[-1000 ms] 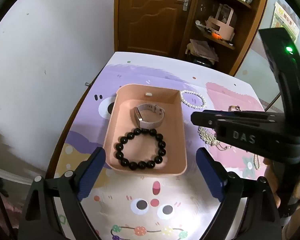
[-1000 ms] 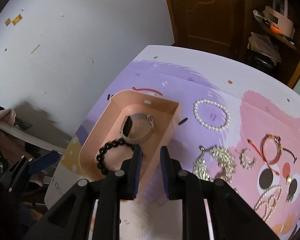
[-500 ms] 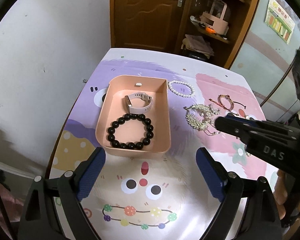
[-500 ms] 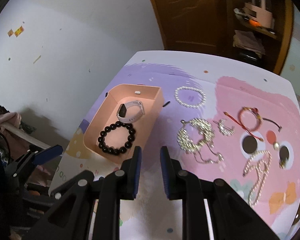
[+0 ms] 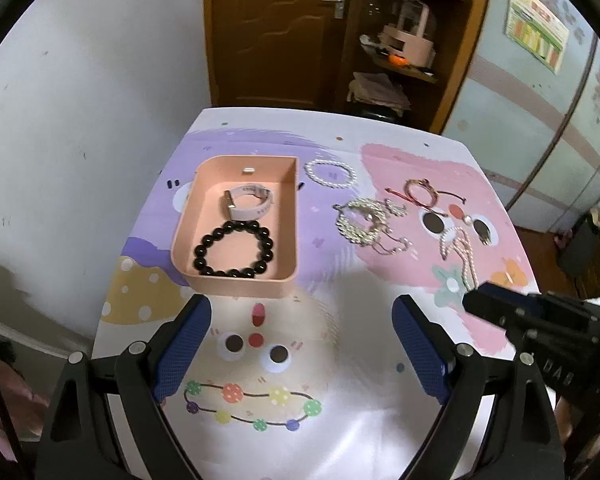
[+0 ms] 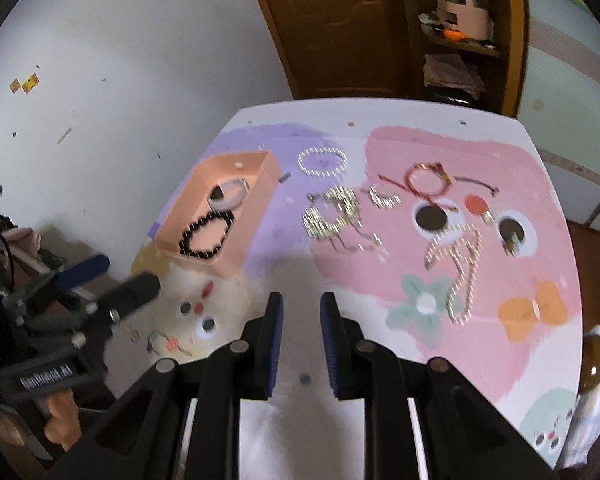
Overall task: Organize jewelry
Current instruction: 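Move left tool to the pearl necklace while right tool approaches the blue flower brooch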
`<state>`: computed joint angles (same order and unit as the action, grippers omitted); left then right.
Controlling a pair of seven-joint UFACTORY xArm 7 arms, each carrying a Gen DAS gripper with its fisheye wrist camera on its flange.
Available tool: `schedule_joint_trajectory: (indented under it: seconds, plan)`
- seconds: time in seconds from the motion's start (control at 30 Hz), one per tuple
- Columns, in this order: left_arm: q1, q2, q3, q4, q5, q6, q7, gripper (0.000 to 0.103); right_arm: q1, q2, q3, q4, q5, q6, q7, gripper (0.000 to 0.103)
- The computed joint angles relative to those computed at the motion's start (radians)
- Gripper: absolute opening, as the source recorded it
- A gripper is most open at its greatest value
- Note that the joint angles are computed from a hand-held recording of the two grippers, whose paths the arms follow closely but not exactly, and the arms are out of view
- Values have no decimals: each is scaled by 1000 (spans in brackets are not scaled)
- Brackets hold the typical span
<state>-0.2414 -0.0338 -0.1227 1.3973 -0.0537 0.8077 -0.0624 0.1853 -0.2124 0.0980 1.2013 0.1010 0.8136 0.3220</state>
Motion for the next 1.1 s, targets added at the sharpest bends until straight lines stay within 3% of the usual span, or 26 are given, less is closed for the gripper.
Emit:
schedule_joint_trajectory:
  seconds: [0.4, 0.73, 0.87, 1.1]
  plan:
    - [-37, -29, -29, -41, 31, -38, 1, 91, -51, -183, -27, -200, -28, 3, 47, 19]
    - [-96, 112, -52, 108, 99, 26, -26, 91, -131, -214, -69, -263, -50, -33, 62, 19]
    - [-119, 184, -56, 178, 66, 59, 5, 91, -158, -210, -88, -276, -53, -45, 53, 19]
    - [-179, 299, -57, 289, 93, 52, 4, 91, -197, -170, -116, -267, -50, -56, 30, 19]
